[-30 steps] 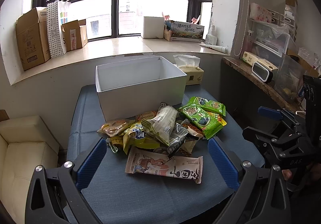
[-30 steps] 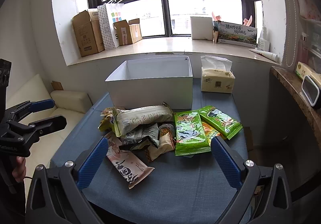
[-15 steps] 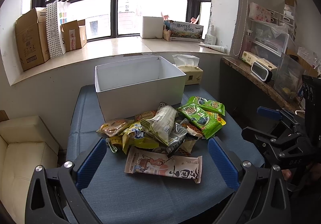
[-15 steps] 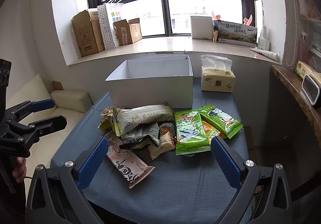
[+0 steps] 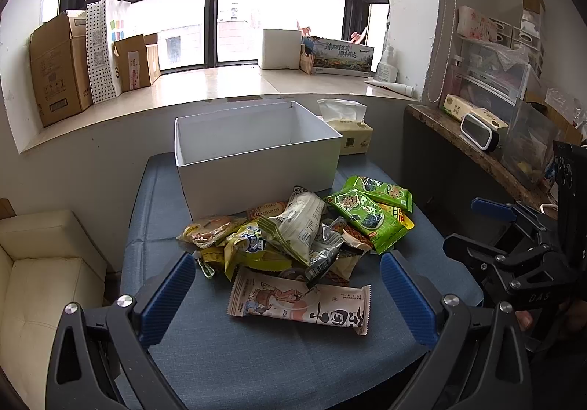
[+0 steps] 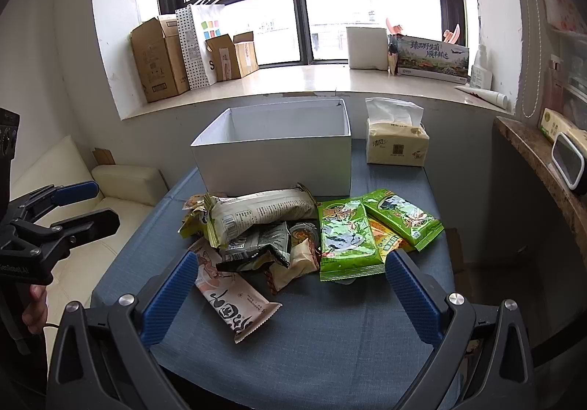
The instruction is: Organize snacks
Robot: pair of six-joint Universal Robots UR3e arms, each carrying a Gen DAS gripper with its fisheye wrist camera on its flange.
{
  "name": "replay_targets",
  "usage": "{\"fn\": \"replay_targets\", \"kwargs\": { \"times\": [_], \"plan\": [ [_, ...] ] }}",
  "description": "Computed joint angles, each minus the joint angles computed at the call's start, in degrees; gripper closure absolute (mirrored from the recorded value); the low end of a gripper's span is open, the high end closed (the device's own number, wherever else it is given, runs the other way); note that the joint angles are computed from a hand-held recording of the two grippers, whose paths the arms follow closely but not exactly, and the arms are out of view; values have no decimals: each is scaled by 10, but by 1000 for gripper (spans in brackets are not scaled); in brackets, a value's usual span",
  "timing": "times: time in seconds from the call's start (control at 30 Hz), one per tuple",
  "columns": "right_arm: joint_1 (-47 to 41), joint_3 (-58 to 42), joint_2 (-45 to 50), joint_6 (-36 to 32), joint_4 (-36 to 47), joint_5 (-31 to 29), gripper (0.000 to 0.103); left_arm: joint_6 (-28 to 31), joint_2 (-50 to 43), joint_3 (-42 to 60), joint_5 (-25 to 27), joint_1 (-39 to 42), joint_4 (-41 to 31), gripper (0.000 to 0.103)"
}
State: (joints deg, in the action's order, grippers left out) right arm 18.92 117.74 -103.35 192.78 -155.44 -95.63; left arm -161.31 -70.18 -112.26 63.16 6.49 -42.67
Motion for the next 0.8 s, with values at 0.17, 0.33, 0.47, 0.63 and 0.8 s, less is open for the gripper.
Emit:
{"fn": "replay_targets", "kwargs": {
  "times": [0.17, 0.33, 0.47, 0.63, 0.8],
  "plan": [
    [-2, 1, 0, 1, 0, 1, 0, -1, 0, -2, 1, -2, 2, 0],
    [-2, 0, 0, 1, 3, 1, 0, 0, 0, 0, 2, -1, 0, 0],
    [-3, 1, 0, 1, 1, 2, 0, 1, 0, 0, 3, -1, 0, 0],
    [-5, 2, 1, 1, 1, 4, 0, 1, 0, 0, 2, 0, 0, 0],
    [-17, 10, 1, 4, 0, 10, 0, 1, -1, 1, 3, -1, 0, 0]
  ]
}}
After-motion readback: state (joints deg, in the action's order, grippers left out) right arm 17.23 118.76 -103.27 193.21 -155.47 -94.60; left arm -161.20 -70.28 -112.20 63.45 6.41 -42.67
